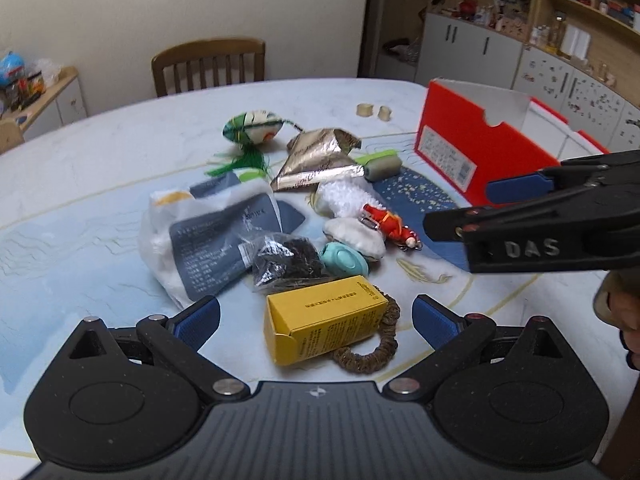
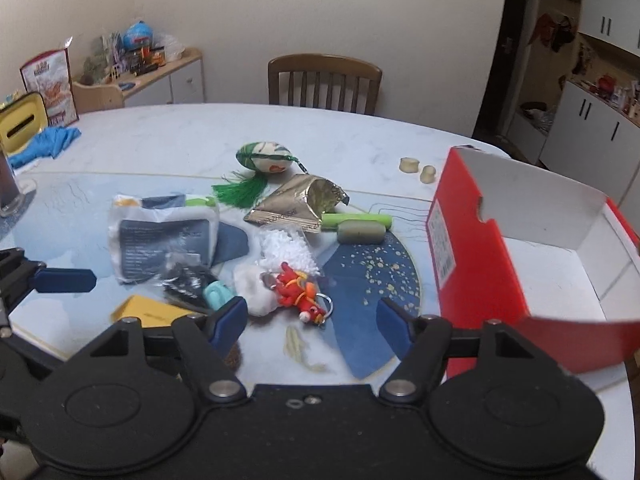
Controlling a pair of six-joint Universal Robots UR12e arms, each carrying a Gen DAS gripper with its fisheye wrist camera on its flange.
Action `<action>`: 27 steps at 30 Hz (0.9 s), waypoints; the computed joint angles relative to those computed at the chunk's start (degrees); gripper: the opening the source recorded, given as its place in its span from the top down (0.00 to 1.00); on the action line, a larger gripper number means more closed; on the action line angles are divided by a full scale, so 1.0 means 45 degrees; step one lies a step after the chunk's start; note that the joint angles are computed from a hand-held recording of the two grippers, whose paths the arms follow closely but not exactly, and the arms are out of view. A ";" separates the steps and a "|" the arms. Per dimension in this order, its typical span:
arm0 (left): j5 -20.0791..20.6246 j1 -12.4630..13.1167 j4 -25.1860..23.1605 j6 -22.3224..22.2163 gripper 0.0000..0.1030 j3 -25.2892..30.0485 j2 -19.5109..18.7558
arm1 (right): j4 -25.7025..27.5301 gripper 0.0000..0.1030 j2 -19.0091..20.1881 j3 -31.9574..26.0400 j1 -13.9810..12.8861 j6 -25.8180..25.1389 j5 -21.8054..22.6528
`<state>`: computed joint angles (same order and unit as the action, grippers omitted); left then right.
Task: Organize objects
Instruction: 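Reach the left tool toward the yellow box while the right tool approaches the red toy keychain, then grasp the yellow box with the left tool while the right tool grasps the red toy keychain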
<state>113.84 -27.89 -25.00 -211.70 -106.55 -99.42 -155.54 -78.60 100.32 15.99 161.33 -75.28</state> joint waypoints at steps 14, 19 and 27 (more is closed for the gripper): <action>-0.0010 0.0044 -0.0652 -0.1277 0.01 0.0474 -0.0622 | 0.1642 0.53 0.1246 -0.1212 -0.0072 -0.1072 0.0854; -0.0185 0.0100 -0.0722 -0.1567 0.12 0.0457 -0.0590 | 0.2158 0.57 0.1339 -0.1336 -0.0260 -0.0902 0.1740; -0.0263 0.0154 -0.0593 -0.1875 0.22 0.0341 -0.0452 | 0.2827 0.57 0.1551 -0.1614 -0.0454 -0.0495 0.2498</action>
